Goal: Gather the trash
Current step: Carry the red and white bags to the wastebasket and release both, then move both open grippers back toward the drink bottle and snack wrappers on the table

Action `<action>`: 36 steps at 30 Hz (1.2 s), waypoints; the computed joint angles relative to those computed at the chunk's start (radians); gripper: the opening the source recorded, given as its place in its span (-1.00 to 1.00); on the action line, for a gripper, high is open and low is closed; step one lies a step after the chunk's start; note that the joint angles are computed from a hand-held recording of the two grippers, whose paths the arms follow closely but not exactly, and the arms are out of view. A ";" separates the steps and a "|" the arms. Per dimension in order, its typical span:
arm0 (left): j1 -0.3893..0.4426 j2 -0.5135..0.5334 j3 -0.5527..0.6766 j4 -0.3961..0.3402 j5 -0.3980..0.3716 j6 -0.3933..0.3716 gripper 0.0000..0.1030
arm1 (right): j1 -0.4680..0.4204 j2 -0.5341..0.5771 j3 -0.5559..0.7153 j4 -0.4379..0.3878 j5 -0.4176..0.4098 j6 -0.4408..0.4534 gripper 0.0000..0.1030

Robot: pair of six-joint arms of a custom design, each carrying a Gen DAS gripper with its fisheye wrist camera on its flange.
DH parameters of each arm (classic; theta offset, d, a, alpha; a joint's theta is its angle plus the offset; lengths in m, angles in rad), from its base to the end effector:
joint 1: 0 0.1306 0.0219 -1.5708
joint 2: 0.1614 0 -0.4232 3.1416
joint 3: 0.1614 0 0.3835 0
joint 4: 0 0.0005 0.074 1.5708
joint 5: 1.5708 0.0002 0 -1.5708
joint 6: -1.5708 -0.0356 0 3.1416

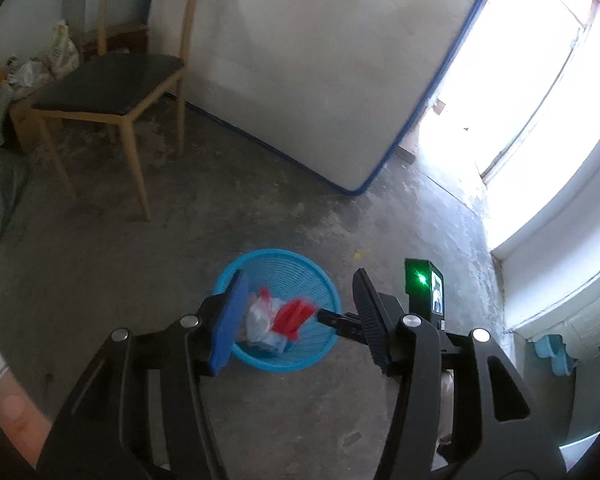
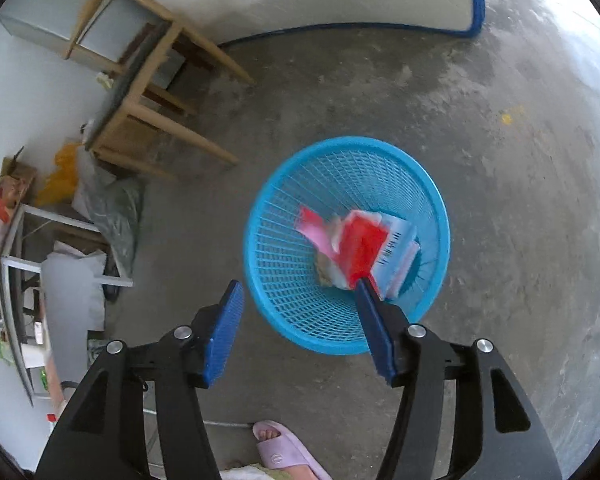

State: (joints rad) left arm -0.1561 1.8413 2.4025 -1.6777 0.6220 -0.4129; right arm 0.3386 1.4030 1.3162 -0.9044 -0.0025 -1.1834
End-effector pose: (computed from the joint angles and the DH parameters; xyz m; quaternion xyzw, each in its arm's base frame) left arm 0.5585 -0.1094 0.6265 0.3265 0.8709 -0.2683 0.2508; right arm 0.4351 0.1528 0.4287 0.3925 0.8742 0.1979 0.2061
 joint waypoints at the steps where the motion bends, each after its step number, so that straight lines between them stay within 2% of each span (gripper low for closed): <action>1: 0.013 -0.002 0.010 0.000 0.006 -0.001 0.00 | 0.004 -0.003 -0.008 0.005 0.007 -0.001 0.10; 6: 0.085 -0.047 0.020 0.013 0.053 -0.008 0.09 | 0.021 -0.035 -0.026 0.016 0.030 -0.006 0.10; 11: 0.171 -0.140 -0.028 0.015 0.094 -0.060 0.26 | 0.084 -0.097 0.006 -0.030 0.089 0.008 0.10; 15: 0.259 -0.244 -0.114 0.077 0.113 -0.096 0.44 | 0.155 -0.136 0.063 -0.068 0.138 0.037 0.10; 20: 0.358 -0.363 -0.247 0.157 0.079 -0.151 0.55 | 0.260 -0.141 0.167 -0.101 0.156 0.079 0.15; 23: 0.441 -0.433 -0.340 0.192 0.082 -0.188 0.58 | 0.310 -0.113 0.239 -0.112 0.133 0.094 0.17; 29: 0.627 -0.506 -0.452 0.236 0.087 -0.269 0.60 | 0.401 -0.021 0.371 -0.059 0.061 0.120 0.22; 32: 0.721 -0.527 -0.500 0.276 0.083 -0.331 0.60 | 0.431 0.051 0.442 -0.050 0.000 0.127 0.22; 36: 0.815 -0.544 -0.553 0.323 0.071 -0.365 0.60 | 0.474 0.177 0.577 -0.069 -0.084 0.144 0.22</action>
State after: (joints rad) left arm 0.6588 1.2975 1.8491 -1.3550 0.6925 -0.7781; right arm 0.8131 1.5799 1.8935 -0.9737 -0.0869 -1.0392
